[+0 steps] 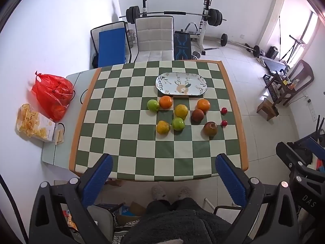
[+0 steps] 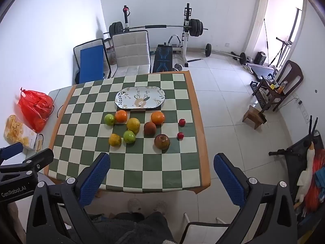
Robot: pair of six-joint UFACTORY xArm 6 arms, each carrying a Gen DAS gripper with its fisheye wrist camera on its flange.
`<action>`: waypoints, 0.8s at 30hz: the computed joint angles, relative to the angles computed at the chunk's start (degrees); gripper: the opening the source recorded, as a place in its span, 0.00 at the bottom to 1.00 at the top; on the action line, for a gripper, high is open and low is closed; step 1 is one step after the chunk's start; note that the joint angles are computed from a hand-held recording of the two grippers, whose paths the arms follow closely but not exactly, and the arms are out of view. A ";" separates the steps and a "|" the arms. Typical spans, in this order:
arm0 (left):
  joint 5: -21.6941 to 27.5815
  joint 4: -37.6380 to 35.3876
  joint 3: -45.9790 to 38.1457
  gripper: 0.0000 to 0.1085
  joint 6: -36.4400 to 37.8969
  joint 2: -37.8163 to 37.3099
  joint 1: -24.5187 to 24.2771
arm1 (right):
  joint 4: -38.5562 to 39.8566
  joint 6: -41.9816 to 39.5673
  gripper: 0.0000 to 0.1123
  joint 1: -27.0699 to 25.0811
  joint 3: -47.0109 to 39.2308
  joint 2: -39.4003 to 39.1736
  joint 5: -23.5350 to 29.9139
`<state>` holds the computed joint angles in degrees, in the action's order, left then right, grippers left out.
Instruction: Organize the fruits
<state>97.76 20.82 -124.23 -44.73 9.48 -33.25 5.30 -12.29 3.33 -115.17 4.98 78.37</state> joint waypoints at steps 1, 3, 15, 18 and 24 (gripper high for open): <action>-0.32 -0.15 0.32 0.95 -0.10 -0.21 0.06 | -0.26 -0.07 0.92 0.07 0.22 -0.13 -0.27; -0.33 -0.38 0.32 0.95 -0.17 -0.20 0.05 | -0.12 -0.19 0.92 0.02 0.08 -0.10 0.01; -0.78 -1.20 0.75 0.95 -0.07 -0.52 0.49 | -0.39 -0.11 0.92 0.03 -0.04 -0.19 0.51; -0.99 -1.03 1.26 0.95 -0.17 -0.73 0.54 | -0.17 -0.11 0.92 -0.10 -0.06 -0.21 0.68; -1.51 -0.98 1.20 0.95 -0.08 -0.31 0.68 | 0.01 0.05 0.92 -0.06 -0.47 -0.21 1.04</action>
<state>96.25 19.85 -123.03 -44.81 9.16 -32.57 5.31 -12.24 3.28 -115.64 4.76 79.41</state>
